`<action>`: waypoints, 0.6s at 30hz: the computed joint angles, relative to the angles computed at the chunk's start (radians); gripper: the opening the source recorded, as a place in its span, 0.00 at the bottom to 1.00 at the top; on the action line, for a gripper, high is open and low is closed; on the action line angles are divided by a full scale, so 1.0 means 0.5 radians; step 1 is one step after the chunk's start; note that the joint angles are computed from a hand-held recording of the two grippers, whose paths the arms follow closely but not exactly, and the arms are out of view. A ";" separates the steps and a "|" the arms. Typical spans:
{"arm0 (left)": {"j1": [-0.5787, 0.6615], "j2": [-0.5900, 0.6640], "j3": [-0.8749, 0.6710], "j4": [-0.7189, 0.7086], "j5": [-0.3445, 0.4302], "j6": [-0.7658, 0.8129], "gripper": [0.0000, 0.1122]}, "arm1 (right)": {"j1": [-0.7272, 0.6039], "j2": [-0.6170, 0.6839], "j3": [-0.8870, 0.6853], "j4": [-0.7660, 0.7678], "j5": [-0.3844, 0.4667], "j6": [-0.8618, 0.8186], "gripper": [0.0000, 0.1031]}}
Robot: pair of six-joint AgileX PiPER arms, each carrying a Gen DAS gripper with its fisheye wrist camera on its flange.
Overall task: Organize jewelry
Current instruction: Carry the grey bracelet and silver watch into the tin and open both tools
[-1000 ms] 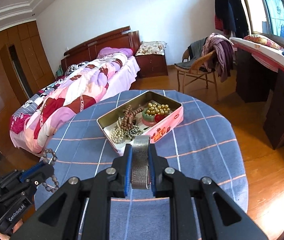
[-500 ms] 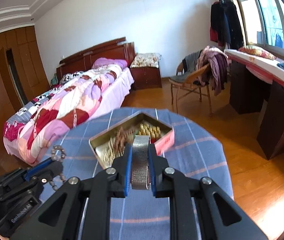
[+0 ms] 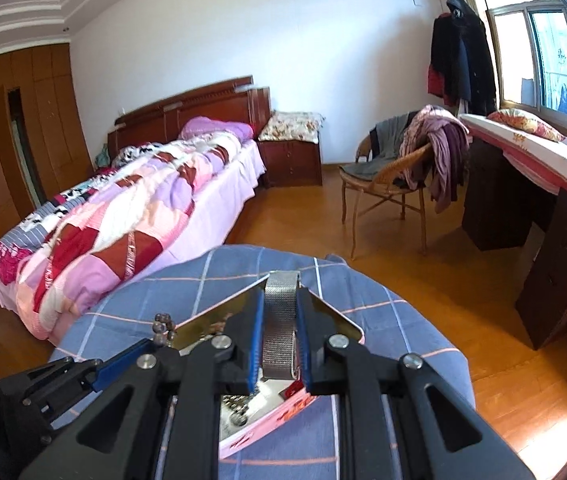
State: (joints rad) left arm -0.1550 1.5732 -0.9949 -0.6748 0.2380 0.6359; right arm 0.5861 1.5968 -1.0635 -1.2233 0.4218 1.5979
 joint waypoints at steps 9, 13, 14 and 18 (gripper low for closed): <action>-0.084 0.295 -0.189 0.499 -0.024 -0.528 0.14 | -0.202 0.269 -0.210 0.569 -0.148 -0.585 0.18; -0.103 0.376 -0.259 0.632 -0.011 -0.677 0.14 | -0.256 0.388 -0.313 0.900 -0.175 -0.926 0.18; -0.106 0.394 -0.277 0.689 -0.007 -0.733 0.14 | -0.272 0.419 -0.344 0.976 -0.179 -1.011 0.18; -0.120 0.448 -0.308 0.824 -0.029 -0.856 0.13 | -0.315 0.510 -0.431 1.266 -0.185 -1.298 0.18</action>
